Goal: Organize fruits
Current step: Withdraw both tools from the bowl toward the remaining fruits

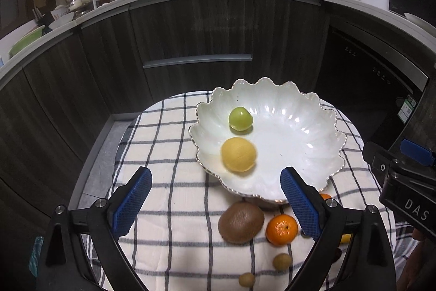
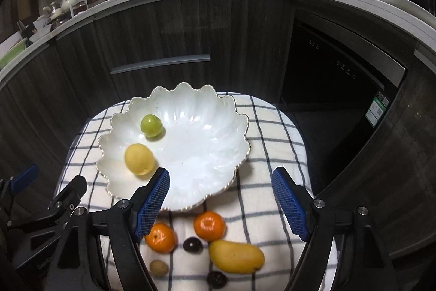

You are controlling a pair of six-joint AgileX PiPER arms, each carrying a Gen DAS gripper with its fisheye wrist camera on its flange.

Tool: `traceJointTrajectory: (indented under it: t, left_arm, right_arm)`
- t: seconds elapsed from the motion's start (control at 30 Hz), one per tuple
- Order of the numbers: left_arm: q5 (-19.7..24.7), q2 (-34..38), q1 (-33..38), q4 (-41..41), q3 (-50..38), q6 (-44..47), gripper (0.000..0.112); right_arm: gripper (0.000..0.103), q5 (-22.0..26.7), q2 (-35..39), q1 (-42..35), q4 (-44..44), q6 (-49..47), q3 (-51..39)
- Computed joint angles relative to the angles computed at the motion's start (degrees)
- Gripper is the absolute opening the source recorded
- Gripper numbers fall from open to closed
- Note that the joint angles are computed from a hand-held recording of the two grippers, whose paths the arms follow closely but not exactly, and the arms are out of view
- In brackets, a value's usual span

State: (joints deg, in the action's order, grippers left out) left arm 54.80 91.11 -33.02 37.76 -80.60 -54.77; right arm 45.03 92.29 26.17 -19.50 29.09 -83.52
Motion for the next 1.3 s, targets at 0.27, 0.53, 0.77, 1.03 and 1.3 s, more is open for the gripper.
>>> traceJointTrajectory:
  t: [0.27,0.53,0.77,1.03,1.3]
  left_arm:
    - [1.8,-3.7,-4.9,4.2,4.1,-5.6,0.096]
    - [3.1,-6.3,-8.7,7.7,9.3,-10.8,0.096]
    - [3.5,-7.6,-11.8,10.6,13.7,-14.5,0.096]
    - [1.8,-8.5,-13.4,11.4,17.8,-18.6,0.096]
    - [1.4,-8.3,-15.0,11.8,20.4,-22.0,0.096]
  right_arm:
    - [0.078,-1.2,-6.3,1.2,-2.7,2.8,6.6]
    - [0.078,-2.5,-9.7,2.9,-5.3,5.2,12.1]
    - [0.078,-4.4,-12.3,3.7,-8.0,9.1,17.7]
    - [0.078,-5.7,-13.3,3.7,-7.6,10.0,21.6]
    - [0.078,-8.6,-14.3,3.1,-6.6,9.8,25.8]
